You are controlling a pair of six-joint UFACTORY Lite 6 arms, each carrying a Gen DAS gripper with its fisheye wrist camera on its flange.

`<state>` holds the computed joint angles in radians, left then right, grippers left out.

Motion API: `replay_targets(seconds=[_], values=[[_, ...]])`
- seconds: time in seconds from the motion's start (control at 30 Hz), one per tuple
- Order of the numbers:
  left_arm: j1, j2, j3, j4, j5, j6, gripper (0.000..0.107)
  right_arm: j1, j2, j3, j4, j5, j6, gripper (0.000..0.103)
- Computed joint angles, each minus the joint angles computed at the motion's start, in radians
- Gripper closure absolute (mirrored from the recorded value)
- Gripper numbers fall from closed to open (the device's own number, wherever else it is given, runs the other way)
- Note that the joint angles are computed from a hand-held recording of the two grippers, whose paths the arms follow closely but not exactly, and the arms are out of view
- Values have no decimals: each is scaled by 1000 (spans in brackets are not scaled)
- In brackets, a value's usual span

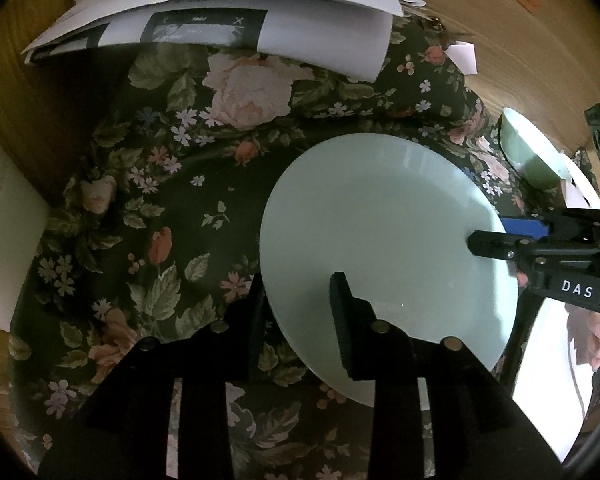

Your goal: Organize plates and bowls

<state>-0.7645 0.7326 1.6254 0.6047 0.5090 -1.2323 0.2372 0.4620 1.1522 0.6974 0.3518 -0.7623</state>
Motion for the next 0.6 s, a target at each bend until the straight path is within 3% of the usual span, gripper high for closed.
replay_targets(seconds=[0.2, 0.37, 0.6], values=[[2, -20, -5, -11, 7, -11, 76, -47, -53, -56, 194, 26, -188, 75], [-22, -79, -48, 73, 19, -98, 76, -72, -133, -120, 292, 29, -284, 77], [-61, -164, -99, 145, 43, -173, 76, -118, -261, -185, 348, 58, -347, 77]])
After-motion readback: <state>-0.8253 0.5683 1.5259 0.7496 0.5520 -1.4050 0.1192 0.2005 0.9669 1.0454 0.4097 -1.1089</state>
